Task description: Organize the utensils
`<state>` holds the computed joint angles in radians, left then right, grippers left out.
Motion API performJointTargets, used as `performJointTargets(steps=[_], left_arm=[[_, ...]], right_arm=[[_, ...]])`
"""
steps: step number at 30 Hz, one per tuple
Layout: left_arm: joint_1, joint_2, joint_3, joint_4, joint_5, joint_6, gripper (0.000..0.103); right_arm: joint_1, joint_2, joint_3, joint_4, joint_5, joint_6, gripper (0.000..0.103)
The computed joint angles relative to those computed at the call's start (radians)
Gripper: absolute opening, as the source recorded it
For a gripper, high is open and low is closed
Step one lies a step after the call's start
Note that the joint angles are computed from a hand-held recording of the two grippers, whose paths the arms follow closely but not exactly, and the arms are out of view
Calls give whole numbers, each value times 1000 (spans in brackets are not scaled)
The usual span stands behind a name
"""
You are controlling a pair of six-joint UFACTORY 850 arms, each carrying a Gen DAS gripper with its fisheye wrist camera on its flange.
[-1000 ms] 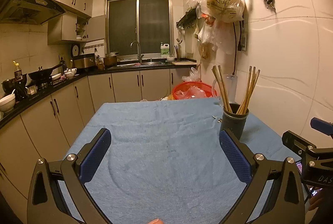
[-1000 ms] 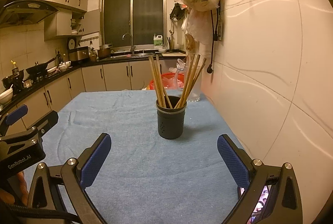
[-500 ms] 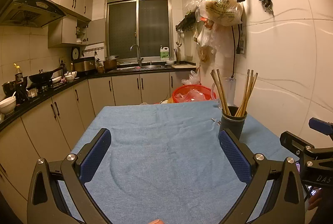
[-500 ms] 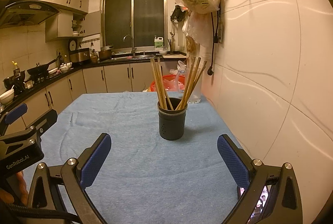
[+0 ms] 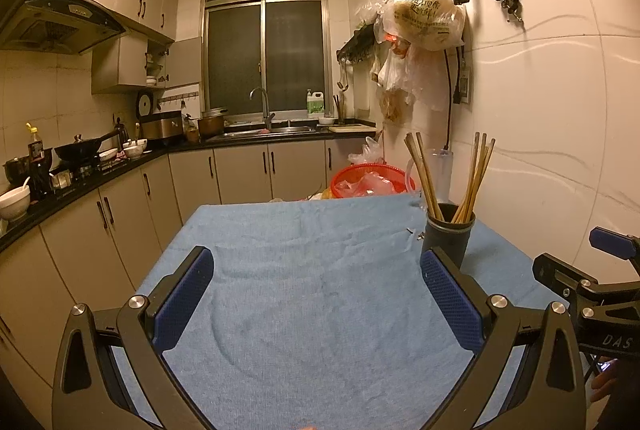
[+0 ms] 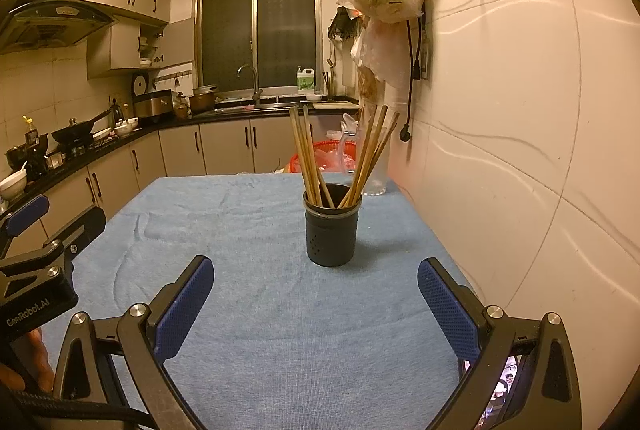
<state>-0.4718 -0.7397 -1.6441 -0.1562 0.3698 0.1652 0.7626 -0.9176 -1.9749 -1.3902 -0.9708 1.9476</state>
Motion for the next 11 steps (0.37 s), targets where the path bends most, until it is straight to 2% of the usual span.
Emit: performJointTargets(steps=[8, 11], left_arm=[[14, -34, -33, 19, -35, -43, 103], [20, -55, -61, 34, -72, -67, 103]], right_arm=[[-16, -22, -30, 40, 28, -33, 103], [-35, -32, -44, 108, 74, -63, 103]])
